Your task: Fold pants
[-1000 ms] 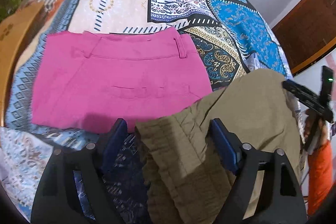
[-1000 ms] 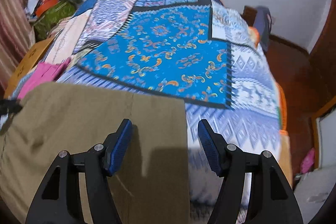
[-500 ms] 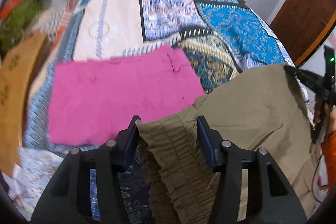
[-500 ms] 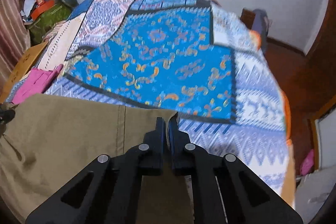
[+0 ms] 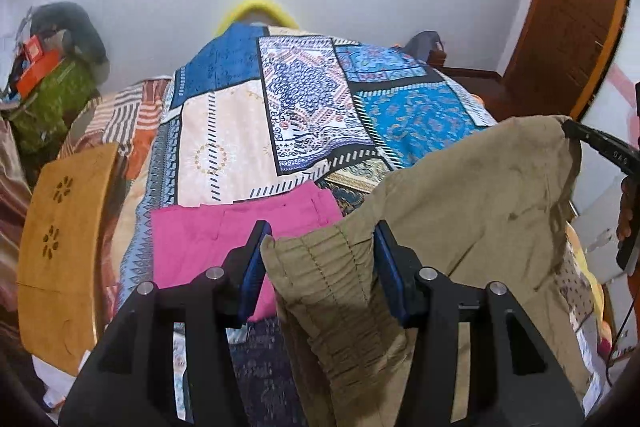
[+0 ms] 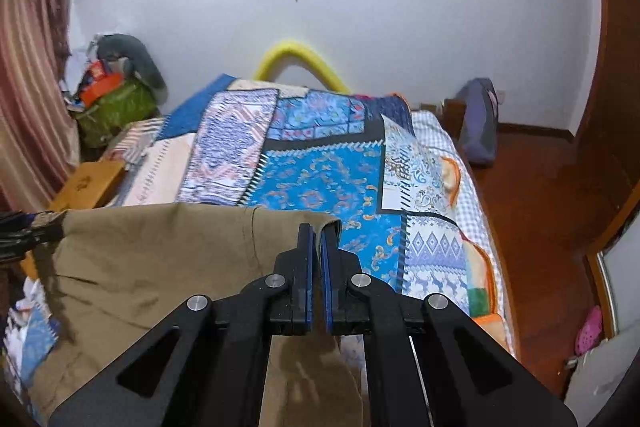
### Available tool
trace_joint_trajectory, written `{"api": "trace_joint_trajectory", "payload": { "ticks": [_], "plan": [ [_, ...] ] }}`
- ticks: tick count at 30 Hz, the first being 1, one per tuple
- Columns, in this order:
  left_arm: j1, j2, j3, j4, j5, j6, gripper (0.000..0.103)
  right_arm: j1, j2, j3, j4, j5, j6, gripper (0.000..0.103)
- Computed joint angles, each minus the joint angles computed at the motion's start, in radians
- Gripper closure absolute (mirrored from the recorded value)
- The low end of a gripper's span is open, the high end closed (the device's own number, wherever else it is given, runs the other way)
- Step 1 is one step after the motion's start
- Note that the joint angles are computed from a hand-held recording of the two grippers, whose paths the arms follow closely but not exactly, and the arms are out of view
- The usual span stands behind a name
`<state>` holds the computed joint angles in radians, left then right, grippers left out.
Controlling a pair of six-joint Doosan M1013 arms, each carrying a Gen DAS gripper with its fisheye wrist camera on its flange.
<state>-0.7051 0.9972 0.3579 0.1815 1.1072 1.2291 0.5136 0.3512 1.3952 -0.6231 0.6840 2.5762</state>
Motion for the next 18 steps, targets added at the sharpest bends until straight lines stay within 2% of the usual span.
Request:
{"api": "trace_joint_trajectory", "payload": {
  "ticks": [2, 9, 18],
  "plan": [
    [-0.010, -0.065, 0.110, 0.003, -0.058, 0.001, 0.052, 0.018, -0.028, 0.028, -0.015, -0.014, 0.025, 0.100],
    [-0.048, -0.222, 0.349, 0.019, -0.139, 0.033, 0.052, 0.083, -0.112, 0.113, -0.058, -0.015, 0.076, 0.100],
    [-0.085, -0.375, 0.646, 0.004, -0.232, 0.006, 0.052, 0.173, -0.187, 0.222, -0.041, 0.025, 0.158, 0.100]
  ]
}}
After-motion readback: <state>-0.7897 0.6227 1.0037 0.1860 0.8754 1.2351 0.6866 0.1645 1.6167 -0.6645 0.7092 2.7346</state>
